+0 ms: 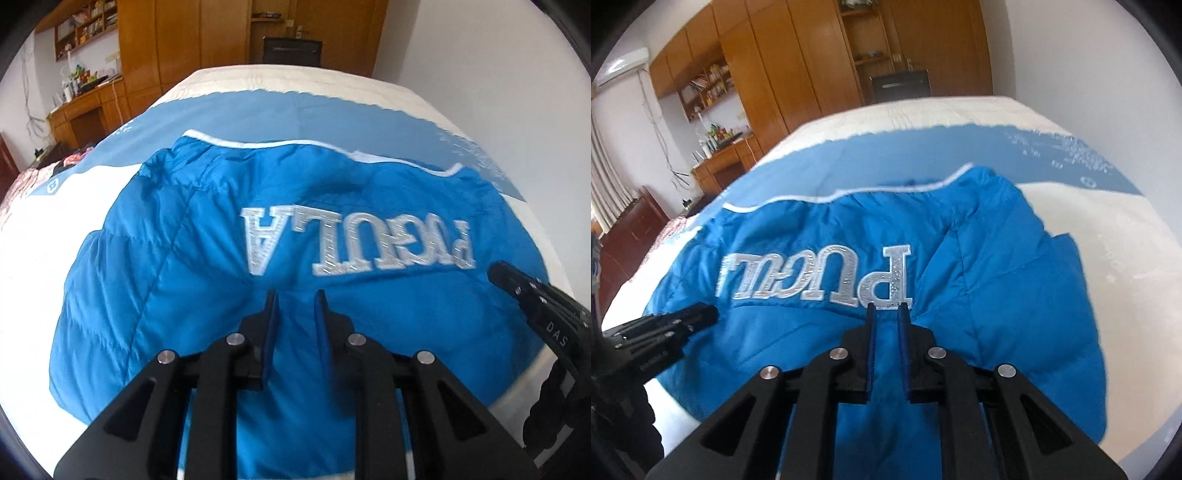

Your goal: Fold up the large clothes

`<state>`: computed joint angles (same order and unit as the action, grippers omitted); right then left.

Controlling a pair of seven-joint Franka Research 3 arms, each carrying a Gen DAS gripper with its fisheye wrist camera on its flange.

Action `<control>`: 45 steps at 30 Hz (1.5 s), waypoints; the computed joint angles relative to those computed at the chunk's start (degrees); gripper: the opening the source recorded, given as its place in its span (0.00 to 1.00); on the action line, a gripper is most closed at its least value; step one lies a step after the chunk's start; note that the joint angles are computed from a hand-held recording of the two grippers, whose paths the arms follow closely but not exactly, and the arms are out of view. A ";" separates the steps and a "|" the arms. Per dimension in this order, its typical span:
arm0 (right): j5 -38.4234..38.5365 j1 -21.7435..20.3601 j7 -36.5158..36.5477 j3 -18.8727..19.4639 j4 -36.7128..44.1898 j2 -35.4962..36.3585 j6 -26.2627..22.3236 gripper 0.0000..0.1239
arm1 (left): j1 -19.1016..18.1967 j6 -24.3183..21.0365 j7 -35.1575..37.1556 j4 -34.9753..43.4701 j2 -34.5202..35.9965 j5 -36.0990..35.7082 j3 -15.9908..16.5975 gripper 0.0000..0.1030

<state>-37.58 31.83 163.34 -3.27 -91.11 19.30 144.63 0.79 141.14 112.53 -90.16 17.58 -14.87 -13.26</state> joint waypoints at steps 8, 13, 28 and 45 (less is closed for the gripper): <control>1.24 0.14 -1.18 -0.19 -1.78 1.03 0.98 0.07 | -0.55 1.28 2.71 -3.56 -0.96 0.80 0.10 0.19; 1.23 0.17 -0.40 -0.72 -2.61 1.43 2.80 0.06 | -0.36 1.24 2.70 -3.24 -0.15 0.92 -0.01 0.20; 8.19 -0.81 -7.41 0.67 -1.37 -0.36 -0.20 0.09 | -0.93 -1.15 -0.20 -2.17 -1.48 3.63 0.43 0.20; 10.94 -11.56 -3.05 4.76 -17.60 -16.87 3.59 0.70 | 1.04 2.36 6.16 -0.95 -5.65 2.78 3.14 0.76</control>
